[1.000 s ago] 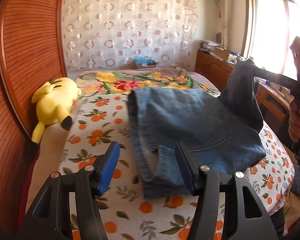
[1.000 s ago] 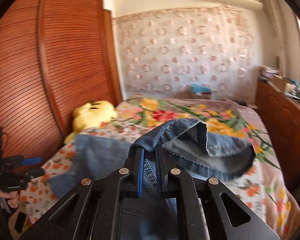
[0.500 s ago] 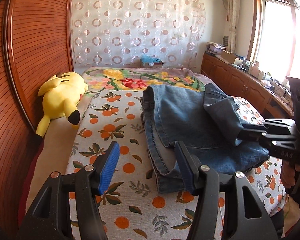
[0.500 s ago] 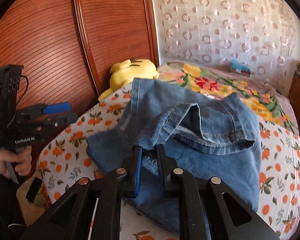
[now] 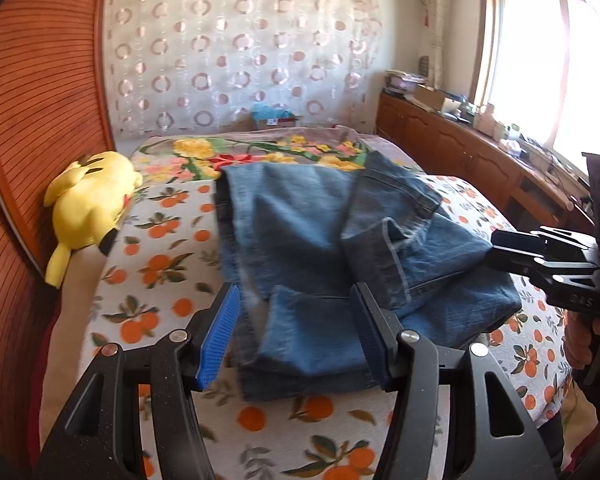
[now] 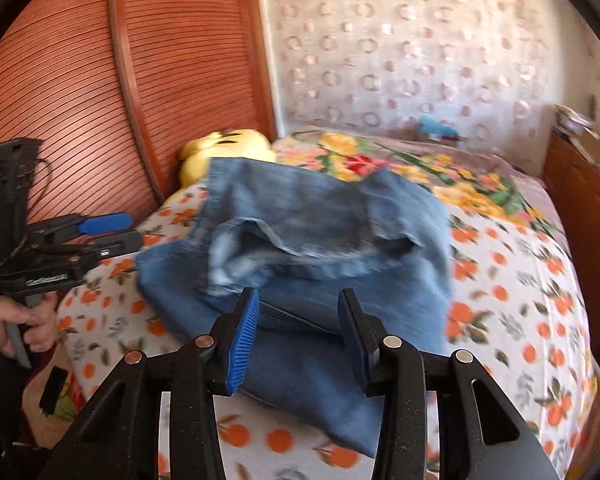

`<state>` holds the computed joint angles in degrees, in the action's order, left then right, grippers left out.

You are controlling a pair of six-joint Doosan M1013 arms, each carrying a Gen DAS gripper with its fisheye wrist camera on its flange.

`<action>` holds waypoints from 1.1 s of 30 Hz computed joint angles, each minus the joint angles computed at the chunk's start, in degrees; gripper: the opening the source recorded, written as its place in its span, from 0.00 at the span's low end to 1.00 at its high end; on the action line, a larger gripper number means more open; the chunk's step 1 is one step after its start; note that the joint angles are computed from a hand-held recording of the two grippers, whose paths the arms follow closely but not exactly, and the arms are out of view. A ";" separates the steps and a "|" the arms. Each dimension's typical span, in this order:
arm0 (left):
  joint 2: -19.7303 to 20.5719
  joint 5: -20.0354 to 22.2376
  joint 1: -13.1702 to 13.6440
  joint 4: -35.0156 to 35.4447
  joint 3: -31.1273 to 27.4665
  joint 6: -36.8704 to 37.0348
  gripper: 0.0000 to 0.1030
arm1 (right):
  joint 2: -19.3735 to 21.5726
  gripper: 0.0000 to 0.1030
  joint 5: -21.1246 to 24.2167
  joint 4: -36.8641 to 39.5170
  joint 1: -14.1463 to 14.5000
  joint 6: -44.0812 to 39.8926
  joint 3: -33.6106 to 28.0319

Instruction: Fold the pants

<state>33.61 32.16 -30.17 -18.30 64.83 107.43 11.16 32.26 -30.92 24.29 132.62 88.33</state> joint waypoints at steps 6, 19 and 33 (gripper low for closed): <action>1.72 2.87 -1.36 -2.61 -2.09 3.36 0.57 | -0.68 0.41 3.42 -7.85 0.90 11.50 2.07; 5.00 7.48 -2.51 -1.52 -6.32 3.89 0.35 | -0.31 0.41 6.24 -9.65 2.41 16.38 2.89; 3.23 4.22 -2.95 -9.07 -11.06 10.57 0.10 | -0.58 0.47 4.15 -11.62 1.43 16.01 3.48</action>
